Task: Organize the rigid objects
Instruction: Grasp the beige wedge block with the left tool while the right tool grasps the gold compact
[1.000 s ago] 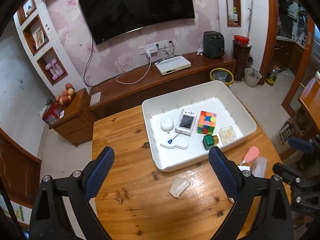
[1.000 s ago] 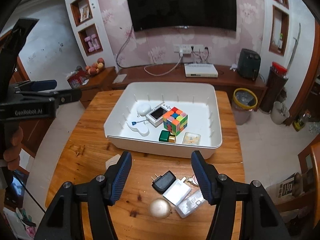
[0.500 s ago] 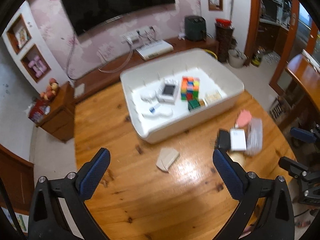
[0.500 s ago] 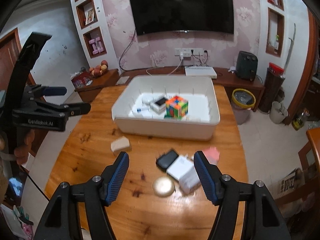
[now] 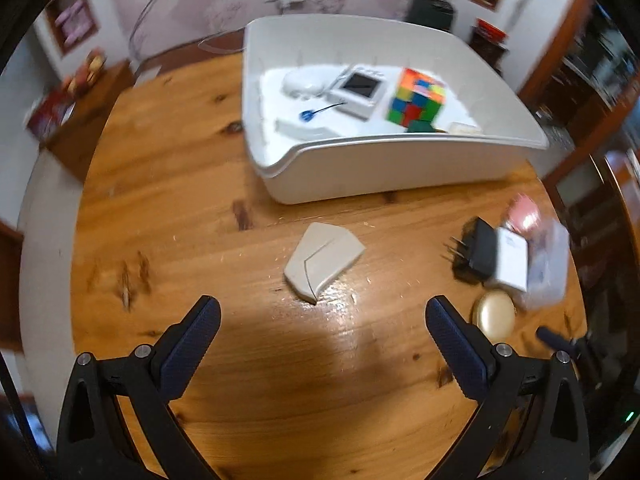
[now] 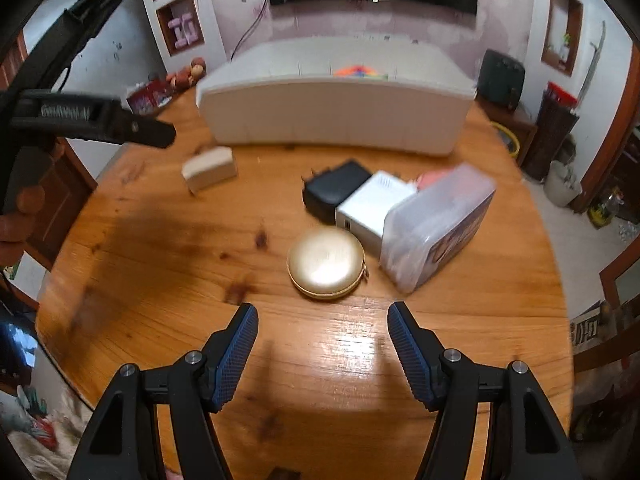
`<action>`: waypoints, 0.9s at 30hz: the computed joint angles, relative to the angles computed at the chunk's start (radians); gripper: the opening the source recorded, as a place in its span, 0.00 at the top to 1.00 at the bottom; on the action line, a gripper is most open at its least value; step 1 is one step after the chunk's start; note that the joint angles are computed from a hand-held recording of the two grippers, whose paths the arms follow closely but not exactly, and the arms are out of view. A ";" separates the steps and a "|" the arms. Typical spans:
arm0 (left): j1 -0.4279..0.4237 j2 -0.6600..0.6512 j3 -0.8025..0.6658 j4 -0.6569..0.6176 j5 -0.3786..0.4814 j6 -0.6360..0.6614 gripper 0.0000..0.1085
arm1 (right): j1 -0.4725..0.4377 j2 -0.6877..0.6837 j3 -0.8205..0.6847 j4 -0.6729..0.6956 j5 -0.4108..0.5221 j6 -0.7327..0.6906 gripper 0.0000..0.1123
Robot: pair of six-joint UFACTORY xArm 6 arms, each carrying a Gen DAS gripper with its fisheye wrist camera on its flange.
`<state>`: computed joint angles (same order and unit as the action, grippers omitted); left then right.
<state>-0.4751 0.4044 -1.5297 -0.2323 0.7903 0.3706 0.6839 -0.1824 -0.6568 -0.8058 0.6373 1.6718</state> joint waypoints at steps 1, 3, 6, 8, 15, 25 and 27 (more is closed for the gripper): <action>0.000 0.011 -0.009 0.010 0.000 -0.044 0.06 | -0.011 0.011 0.003 -0.009 -0.017 0.002 0.39; 0.000 0.031 -0.028 0.023 0.003 -0.137 0.06 | -0.031 0.036 0.002 -0.019 -0.048 -0.012 0.39; 0.000 0.058 -0.049 0.043 -0.005 -0.281 0.06 | -0.051 0.081 -0.014 -0.027 -0.076 -0.046 0.40; -0.003 0.066 -0.055 0.066 -0.019 -0.362 0.06 | -0.047 0.105 -0.040 -0.066 -0.049 -0.060 0.40; -0.034 0.118 -0.095 0.210 -0.046 -0.650 0.06 | -0.072 0.125 -0.047 -0.210 -0.084 0.007 0.45; -0.056 0.204 -0.180 0.331 0.029 -0.903 0.07 | -0.087 0.114 -0.029 -0.318 -0.110 0.121 0.50; -0.058 0.209 -0.185 0.347 0.042 -0.911 0.07 | -0.093 0.105 -0.019 -0.332 -0.125 0.138 0.50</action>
<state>-0.5336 0.6130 -1.7144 0.1143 0.8322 -0.5400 0.5908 -0.0769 -0.6755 -1.1379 0.5124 1.8101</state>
